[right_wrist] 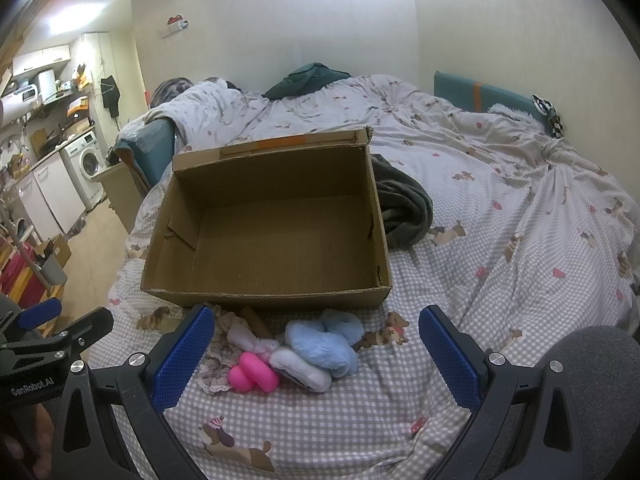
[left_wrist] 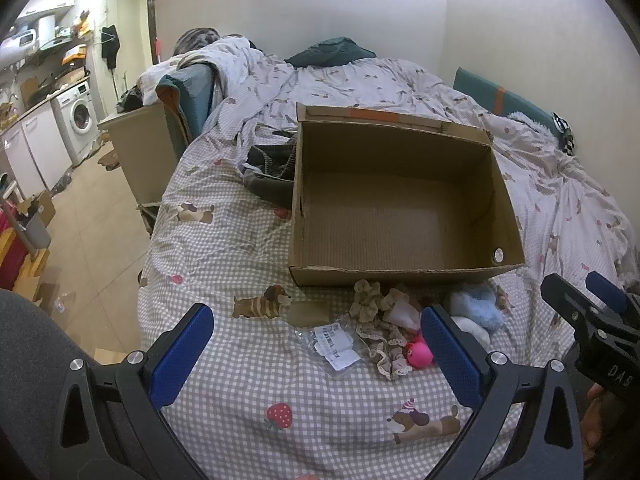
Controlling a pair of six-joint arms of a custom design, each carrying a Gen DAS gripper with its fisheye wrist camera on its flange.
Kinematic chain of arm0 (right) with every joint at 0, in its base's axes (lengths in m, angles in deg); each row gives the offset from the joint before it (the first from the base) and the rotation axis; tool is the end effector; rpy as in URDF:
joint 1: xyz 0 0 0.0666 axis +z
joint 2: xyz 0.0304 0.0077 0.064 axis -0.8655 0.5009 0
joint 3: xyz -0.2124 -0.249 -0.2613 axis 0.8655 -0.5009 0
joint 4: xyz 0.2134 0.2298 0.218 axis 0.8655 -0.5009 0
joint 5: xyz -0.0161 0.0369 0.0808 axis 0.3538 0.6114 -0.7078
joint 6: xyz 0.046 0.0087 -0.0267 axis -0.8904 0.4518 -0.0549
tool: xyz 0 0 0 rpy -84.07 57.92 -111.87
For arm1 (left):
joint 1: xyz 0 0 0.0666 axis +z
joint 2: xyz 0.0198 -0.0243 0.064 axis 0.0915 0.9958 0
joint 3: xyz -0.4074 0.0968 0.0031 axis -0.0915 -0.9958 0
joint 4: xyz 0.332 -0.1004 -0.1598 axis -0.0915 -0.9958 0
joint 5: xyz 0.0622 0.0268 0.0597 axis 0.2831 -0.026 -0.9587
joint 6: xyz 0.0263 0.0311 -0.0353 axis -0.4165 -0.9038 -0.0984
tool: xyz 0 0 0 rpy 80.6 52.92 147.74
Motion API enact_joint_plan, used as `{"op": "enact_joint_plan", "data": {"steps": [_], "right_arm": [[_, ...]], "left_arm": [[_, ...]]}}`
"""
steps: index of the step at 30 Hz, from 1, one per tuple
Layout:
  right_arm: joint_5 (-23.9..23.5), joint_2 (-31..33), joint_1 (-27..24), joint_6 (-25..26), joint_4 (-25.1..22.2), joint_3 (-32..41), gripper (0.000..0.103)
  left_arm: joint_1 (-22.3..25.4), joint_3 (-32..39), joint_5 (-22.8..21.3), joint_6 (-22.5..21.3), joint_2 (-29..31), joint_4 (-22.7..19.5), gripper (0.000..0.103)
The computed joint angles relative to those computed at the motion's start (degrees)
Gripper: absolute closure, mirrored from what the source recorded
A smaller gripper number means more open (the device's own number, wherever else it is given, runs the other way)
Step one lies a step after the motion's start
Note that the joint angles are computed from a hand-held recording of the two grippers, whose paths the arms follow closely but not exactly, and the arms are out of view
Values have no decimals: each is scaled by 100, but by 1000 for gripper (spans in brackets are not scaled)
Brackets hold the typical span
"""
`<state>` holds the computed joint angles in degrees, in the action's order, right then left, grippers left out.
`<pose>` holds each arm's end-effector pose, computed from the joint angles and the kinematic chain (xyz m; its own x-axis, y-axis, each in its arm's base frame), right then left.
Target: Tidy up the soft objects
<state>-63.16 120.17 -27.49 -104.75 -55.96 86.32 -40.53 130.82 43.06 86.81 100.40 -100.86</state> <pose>0.3525 0.2075 0.4754 -0.6516 0.0993 -0.7520 0.0419 0.9946 0.0950 0.3849 -0.3733 0.4864 -0.7229 0.0161 -0.6908 0.0557 0.9978 -0.0350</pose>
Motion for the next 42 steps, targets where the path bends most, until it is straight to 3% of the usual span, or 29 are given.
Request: {"op": "enact_joint_plan", "data": {"steps": [13, 19, 26, 34, 37, 42], "right_arm": [[-2, -15, -5, 0, 18, -13, 0], [-250, 22, -107, -16, -117, 178, 0], [-882, 208, -562, 87, -304, 631, 0], [-2072, 991, -1085, 417, -1181, 1181, 0], [-2297, 1104, -1215, 228, -1209, 1077, 0], [-2768, 1146, -1401, -282, -1157, 878, 0]], "left_arm": [[-22, 5, 20, -36, 2, 14, 0], [0, 322, 132, -100, 110, -278, 0], [413, 1176, 692, 109, 547, -1223, 0], [1047, 1885, 1670, 473, 1346, -2321, 1], [1170, 1970, 2093, 455, 1580, -2385, 11], [1263, 2112, 2801, 319, 1991, -2532, 43]]}}
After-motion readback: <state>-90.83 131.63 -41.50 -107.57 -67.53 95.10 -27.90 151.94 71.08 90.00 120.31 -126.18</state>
